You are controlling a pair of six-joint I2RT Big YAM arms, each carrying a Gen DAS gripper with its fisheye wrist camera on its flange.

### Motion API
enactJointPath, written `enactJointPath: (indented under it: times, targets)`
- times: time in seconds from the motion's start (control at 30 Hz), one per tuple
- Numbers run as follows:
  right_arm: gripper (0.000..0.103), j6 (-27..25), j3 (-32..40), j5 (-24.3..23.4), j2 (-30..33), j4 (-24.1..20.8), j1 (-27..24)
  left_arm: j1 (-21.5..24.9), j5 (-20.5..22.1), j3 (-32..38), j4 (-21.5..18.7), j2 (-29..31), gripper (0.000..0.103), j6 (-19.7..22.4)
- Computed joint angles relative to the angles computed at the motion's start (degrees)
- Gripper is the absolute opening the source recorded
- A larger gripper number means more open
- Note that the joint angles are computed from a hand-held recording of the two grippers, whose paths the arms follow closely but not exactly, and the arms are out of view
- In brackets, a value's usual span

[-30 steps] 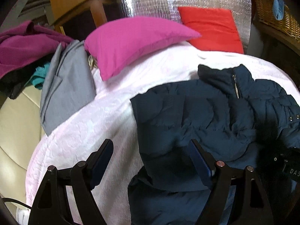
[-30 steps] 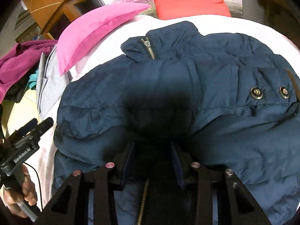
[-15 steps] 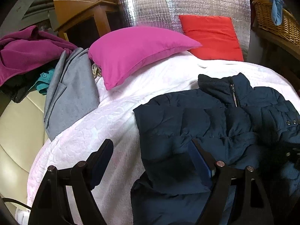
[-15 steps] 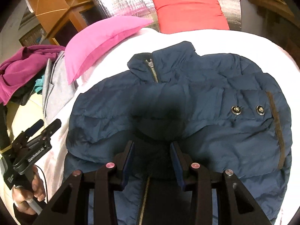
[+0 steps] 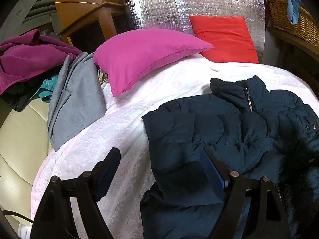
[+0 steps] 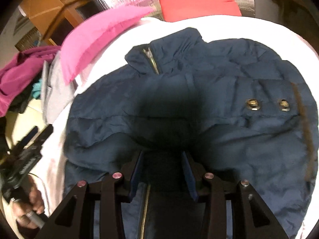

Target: Fold large clothes

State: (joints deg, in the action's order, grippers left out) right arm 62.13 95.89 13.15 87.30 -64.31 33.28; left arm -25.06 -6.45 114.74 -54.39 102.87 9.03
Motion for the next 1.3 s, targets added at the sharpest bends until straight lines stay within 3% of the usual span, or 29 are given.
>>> enactJointPath:
  times: [0.1,0.17,0.23,0.3,0.47,0.63,0.7,0.73,0.83,0.9,1.1,1.2,1.27,1.3]
  targets:
    - [0.053,1.7,-3.2,5.0,-4.6,-0.5,0.7,0.4,0.4,2.4,-3.8,1.8,0.082,-0.7]
    - [0.066,4.6,-6.4,8.5,-8.4,-0.7,0.8,1.2,1.5,5.6,-8.3,4.0,0.082,-2.8]
    - [0.068,8.2,-9.8,11.0,-12.3,-1.6,0.2,2.2,4.1,9.8,-13.8,6.9,0.083,-5.8]
    - [0.068,11.4,-12.9,10.6,-15.4,-1.4,-1.1,3.2,6.7,13.6,-18.7,9.7,0.082,-8.8]
    - [0.068,14.0,-18.2,7.1,-17.8,2.7,-4.2,3.7,7.3,16.8,-24.3,13.1,0.083,-11.4]
    - [0.065,14.8,-19.4,5.7,-15.6,2.5,-4.9,3.7,7.2,17.1,-25.0,13.6,0.084,-11.5]
    - [0.046,12.3,-16.7,6.2,-13.8,-0.3,-4.6,3.7,7.1,17.0,-24.8,13.5,0.084,-11.7]
    - [0.027,10.9,-15.9,5.7,-13.4,-0.2,-4.7,3.6,6.5,16.7,-24.2,13.2,0.084,-11.8]
    - [0.021,9.0,-13.3,8.9,-12.4,-2.5,-4.1,3.2,3.7,16.3,-21.5,12.5,0.084,-11.1]
    - [0.021,9.4,-13.3,9.1,-12.4,-2.0,-4.3,2.8,2.6,15.3,-20.2,11.8,0.084,-10.5]
    - [0.026,12.9,-18.3,3.6,-14.6,1.4,-5.6,2.6,2.4,17.4,-23.8,13.7,0.084,-9.5]
    - [0.039,13.6,-18.4,4.3,-16.6,0.6,-4.6,2.9,2.3,16.2,-22.4,12.4,0.084,-9.4]
    - [0.055,14.5,-18.4,7.3,-17.8,0.2,-3.4,3.0,1.6,15.1,-21.0,11.2,0.084,-9.2]
    - [0.057,14.8,-18.5,9.2,-18.7,-0.1,-2.5,3.1,1.7,14.7,-20.2,10.7,0.084,-9.0]
